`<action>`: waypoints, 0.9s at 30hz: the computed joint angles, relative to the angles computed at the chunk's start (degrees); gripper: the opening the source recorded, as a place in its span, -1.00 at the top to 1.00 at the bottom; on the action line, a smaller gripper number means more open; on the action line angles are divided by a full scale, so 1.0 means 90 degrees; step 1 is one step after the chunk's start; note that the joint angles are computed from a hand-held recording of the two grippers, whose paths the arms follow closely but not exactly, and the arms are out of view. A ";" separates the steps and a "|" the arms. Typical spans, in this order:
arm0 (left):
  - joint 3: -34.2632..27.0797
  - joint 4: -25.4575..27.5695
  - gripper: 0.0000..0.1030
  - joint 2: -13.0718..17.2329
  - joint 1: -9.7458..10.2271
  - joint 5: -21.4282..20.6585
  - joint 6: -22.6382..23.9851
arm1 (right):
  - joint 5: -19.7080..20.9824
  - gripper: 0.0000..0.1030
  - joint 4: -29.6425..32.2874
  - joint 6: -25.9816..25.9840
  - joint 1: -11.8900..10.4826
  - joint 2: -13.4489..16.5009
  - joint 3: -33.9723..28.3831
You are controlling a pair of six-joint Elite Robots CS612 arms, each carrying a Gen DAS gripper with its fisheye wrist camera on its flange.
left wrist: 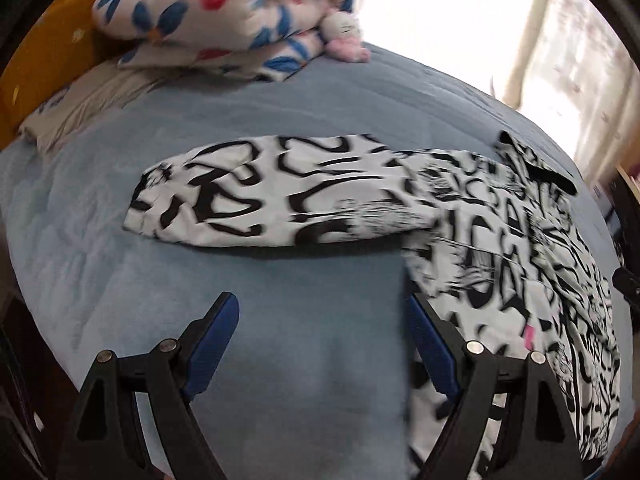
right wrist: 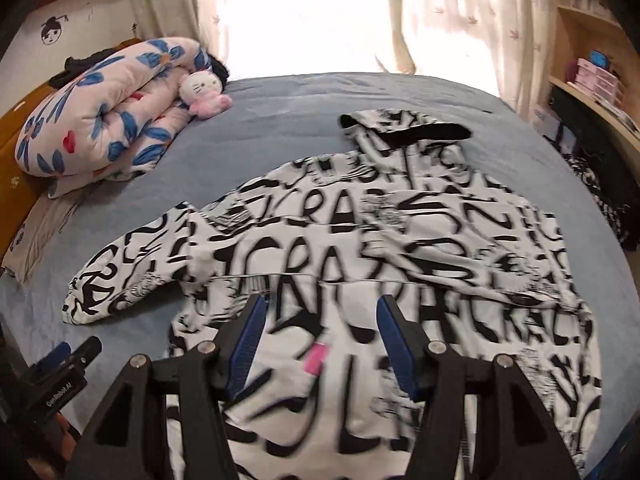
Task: Fold large clothes
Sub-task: 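Grasp the other sleeve with the left gripper and fold it across the body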
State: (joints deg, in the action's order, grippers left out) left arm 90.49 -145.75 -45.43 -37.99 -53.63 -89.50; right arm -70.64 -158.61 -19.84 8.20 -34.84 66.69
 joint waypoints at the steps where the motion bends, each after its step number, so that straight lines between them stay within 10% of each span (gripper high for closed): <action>1: 0.0114 -0.0172 -0.63 -0.0015 0.0033 -0.0071 -0.0061 | -0.0032 -0.12 0.0105 -0.0082 0.0074 0.0043 -0.0064; 17: 0.1565 -0.3803 -0.63 0.0235 0.0574 -0.0821 -0.0533 | -0.0552 -0.12 0.0365 -0.0761 0.0672 0.0526 -0.0559; 25: 0.1645 -0.4111 -0.63 0.0325 0.0835 -0.0668 -0.0762 | -0.0692 -0.12 0.0806 -0.0722 0.0766 0.0825 -0.1013; 27: 0.1532 -0.3668 -0.28 0.0311 0.0917 -0.0665 -0.0807 | -0.0704 -0.12 0.0940 -0.0716 0.0776 0.0862 -0.1078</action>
State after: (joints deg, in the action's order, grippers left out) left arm 104.28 -178.76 -42.63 -29.74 -59.62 -96.76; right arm -76.98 -150.15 -26.29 15.18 -27.08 56.99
